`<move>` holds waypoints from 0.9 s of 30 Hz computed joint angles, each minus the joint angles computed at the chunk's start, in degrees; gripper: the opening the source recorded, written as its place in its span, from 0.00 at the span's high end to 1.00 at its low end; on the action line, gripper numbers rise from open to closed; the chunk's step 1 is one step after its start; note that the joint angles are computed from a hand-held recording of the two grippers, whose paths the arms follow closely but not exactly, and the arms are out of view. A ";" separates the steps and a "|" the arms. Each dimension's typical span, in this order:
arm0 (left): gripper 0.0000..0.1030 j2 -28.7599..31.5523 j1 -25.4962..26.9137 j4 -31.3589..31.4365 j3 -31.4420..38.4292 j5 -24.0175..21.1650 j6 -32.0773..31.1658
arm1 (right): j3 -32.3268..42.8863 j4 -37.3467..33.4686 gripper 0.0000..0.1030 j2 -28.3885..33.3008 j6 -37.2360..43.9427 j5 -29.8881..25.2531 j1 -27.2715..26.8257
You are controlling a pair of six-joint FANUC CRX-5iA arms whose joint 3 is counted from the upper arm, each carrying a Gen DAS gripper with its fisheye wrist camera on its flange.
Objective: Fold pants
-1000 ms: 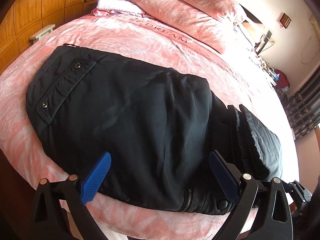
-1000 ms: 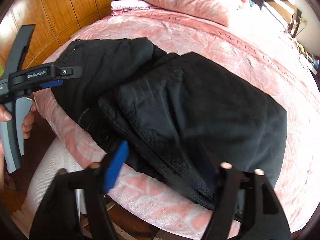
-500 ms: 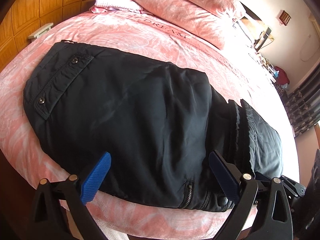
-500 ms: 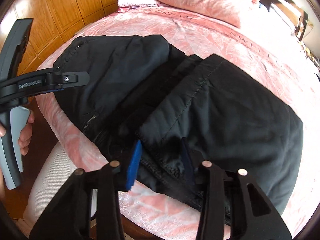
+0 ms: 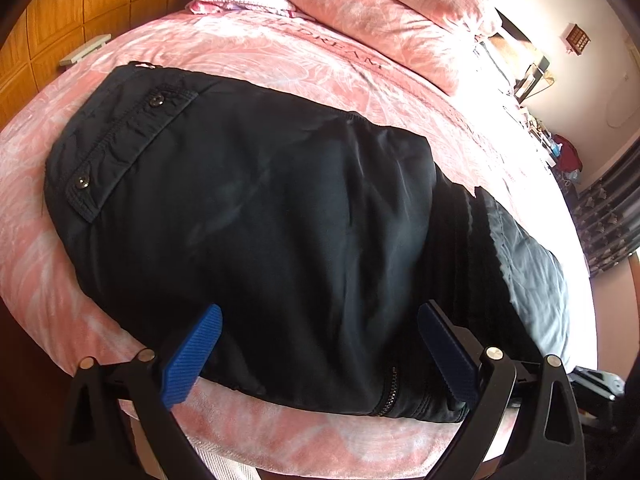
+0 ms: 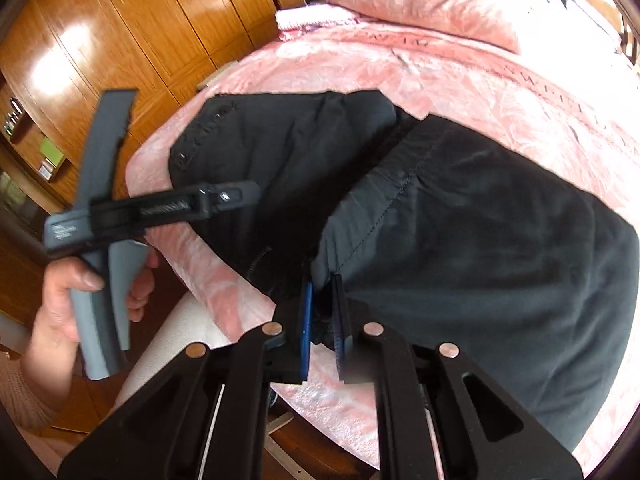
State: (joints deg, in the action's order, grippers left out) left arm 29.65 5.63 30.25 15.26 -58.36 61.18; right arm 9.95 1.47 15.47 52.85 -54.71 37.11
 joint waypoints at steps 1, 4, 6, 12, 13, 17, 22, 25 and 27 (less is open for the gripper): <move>0.04 -0.06 0.06 -0.08 -0.02 0.02 0.10 | -0.13 -0.22 0.88 0.16 -0.22 -0.22 0.05; 0.04 -0.15 0.20 -0.78 0.07 -0.08 0.35 | -1.05 -1.34 0.70 -0.77 0.12 0.69 0.13; 0.04 -0.07 0.20 -1.28 0.27 -0.24 0.51 | -3.21 -0.25 0.58 -2.82 -0.97 3.01 0.62; 0.04 -0.62 -0.22 -0.90 -0.30 -0.36 -0.19 | -10.39 8.14 0.60 -9.28 -12.85 3.90 0.84; 0.04 -0.84 -0.44 -0.25 -0.64 -0.37 -0.84 | -11.60 10.97 0.60 -9.99 -15.76 2.76 1.02; 0.04 -1.44 -1.92 1.18 -1.04 -1.01 -4.14 | -13.35 14.81 0.60 -10.69 -21.22 -1.73 0.38; 0.04 -1.50 -4.41 3.00 -1.04 -3.05 -7.57 | -13.85 12.36 0.62 -9.53 -21.52 -3.25 -1.21; 0.04 -1.48 -6.81 -1.44 0.22 -2.57 -7.79 | -14.29 12.02 0.62 -8.64 -21.70 -2.71 -1.46; 0.04 -0.61 -8.27 -5.74 1.89 -2.67 -6.56 | -14.36 11.96 0.62 -7.97 -21.78 -2.73 -1.52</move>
